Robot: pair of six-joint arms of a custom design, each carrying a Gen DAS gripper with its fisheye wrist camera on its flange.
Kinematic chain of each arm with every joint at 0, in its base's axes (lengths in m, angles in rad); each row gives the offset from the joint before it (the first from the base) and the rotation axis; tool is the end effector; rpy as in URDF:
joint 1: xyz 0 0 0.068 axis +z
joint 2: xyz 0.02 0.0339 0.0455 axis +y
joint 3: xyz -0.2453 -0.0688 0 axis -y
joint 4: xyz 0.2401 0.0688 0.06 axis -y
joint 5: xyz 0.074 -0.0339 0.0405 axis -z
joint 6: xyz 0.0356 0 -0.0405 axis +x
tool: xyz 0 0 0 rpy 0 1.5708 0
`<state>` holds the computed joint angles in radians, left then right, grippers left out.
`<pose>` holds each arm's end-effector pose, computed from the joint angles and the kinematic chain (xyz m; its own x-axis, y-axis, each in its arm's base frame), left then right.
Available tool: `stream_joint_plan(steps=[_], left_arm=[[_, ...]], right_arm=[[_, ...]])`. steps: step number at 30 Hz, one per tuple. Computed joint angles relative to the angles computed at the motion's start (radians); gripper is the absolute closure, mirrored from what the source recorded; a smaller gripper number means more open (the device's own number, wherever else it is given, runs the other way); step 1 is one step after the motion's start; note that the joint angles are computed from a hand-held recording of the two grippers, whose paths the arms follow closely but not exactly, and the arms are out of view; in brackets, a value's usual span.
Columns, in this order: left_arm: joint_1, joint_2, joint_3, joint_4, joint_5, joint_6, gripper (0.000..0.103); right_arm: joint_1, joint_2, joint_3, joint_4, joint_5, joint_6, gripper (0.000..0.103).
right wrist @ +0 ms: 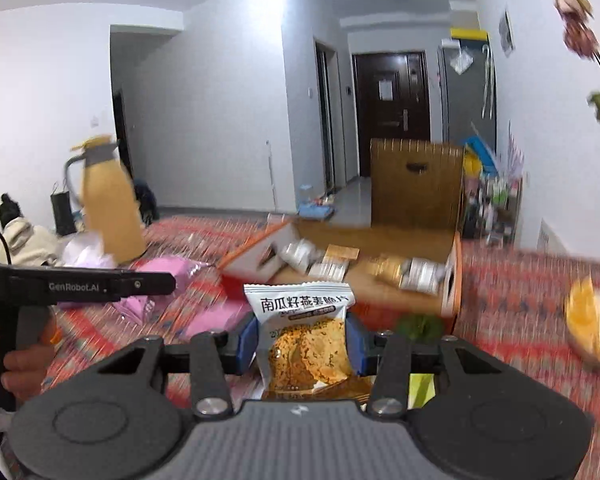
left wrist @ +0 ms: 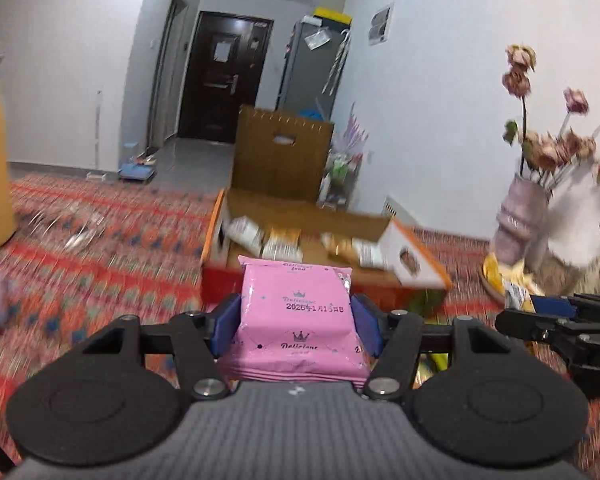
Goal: Organize snacks
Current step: 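Carry the pink and cookie packets with both tools over the box, then lower both packets into the box and open both tools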
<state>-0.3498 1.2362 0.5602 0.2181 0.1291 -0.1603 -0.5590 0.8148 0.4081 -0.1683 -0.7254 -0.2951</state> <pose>0.2449 -0.0942 0.1935 -0.4815 0.0072 -0.8764 0.3763 0.9048 -0.1994 0.1655 -0.0757 0.1974 -0.4193 0.0056 -0.9078 -0.2060 0.9733 0.1011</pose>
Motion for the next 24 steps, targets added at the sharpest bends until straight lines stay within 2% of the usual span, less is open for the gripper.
stream_joint_plan(steps=[3, 6, 10, 13, 15, 17, 19, 21, 22, 24], left_arm=[[0.018, 0.263, 0.226, 0.03, 0.008, 0.025, 0.042], [0.012, 0.503, 0.462, 0.01, -0.029, 0.053, 0.042], [0.005, 0.815, 0.821, -0.119, -0.066, 0.09, 0.042], [0.004, 0.967, 1.001, -0.198, -0.089, 0.102, 0.042], [0.007, 1.023, 1.061, -0.217, -0.081, 0.115, 0.041], [0.016, 1.053, 1.085, -0.221, -0.056, 0.116, 0.041], [0.029, 1.064, 1.083, -0.198, -0.023, 0.123, 0.038], [0.034, 1.063, 1.083, -0.196, -0.008, 0.125, 0.031], [0.035, 1.058, 1.076, -0.187, -0.008, 0.123, 0.03], [0.037, 1.038, 1.053, -0.168, -0.011, 0.118, 0.03]], right_arm=[[0.103, 0.347, 0.186, 0.205, 0.085, 0.078, 0.058], [0.179, 0.652, 0.431, 0.254, 0.142, 0.144, 0.058], [0.256, 1.051, 0.867, 0.13, 0.2, 0.265, 0.058], [0.31, 1.305, 1.182, -0.003, 0.306, 0.31, 0.058], [0.335, 1.462, 1.391, -0.11, 0.342, 0.342, 0.058], [0.357, 1.557, 1.506, -0.135, 0.381, 0.374, 0.053], [0.374, 1.609, 1.561, -0.133, 0.416, 0.406, 0.047], [0.383, 1.606, 1.527, -0.101, 0.42, 0.427, 0.042], [0.388, 1.607, 1.524, -0.095, 0.432, 0.425, 0.038], [0.391, 1.59, 1.486, -0.066, 0.44, 0.407, 0.036]])
